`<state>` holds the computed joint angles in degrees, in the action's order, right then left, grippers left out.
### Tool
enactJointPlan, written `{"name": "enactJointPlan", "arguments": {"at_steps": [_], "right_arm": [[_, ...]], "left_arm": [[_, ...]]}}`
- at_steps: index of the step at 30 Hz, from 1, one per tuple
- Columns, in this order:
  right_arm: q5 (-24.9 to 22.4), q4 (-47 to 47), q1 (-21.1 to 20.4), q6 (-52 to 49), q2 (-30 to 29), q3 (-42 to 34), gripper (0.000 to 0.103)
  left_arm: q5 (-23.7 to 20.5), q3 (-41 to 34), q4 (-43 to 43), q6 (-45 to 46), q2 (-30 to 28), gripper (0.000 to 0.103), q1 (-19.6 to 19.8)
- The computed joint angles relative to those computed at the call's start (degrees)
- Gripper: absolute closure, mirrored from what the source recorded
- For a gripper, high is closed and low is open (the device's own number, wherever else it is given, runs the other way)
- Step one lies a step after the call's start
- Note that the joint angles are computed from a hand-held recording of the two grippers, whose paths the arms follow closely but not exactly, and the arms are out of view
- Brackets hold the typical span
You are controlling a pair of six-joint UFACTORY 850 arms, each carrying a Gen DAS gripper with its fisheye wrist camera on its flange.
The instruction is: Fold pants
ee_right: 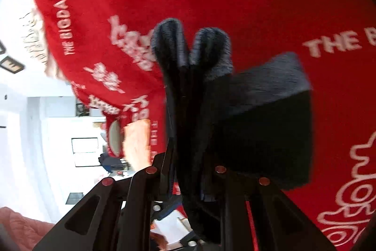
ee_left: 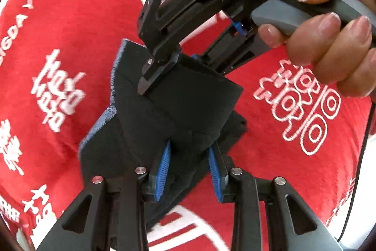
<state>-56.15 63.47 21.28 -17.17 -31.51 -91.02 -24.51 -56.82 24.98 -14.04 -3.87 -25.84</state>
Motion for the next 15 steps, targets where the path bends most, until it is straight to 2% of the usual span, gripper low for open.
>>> {"name": "enactJointPlan", "arguments": {"at_steps": [5, 9, 10, 12, 15], "right_arm": [[1.5, -7.8, -1.1, 2.0, -2.0, 0.9, 0.085], [2.7, -8.8, -0.8, 1.4, -2.7, 0.9, 0.081], [3.0, -9.1, -0.7, 1.6, -2.7, 0.7, 0.079], [3.3, -11.3, -0.4, 2.9, -2.2, 0.3, 0.078], [3.2, -17.8, 0.3, 6.8, -1.8, -1.2, 0.073]], "left_arm": [[-2.0, -1.1, -0.8, -1.2, -3.8, 0.069, -1.6], [-2.4, -0.7, -1.2, -1.5, -3.8, 0.068, -1.8], [-2.7, -0.9, -2.7, 0.0, -3.7, 0.056, -1.6], [-3.4, -1.3, -7.7, 3.9, -3.2, 0.045, -0.7], [-4.9, -1.9, -7.9, 3.9, -2.4, 0.045, -0.2]]}}
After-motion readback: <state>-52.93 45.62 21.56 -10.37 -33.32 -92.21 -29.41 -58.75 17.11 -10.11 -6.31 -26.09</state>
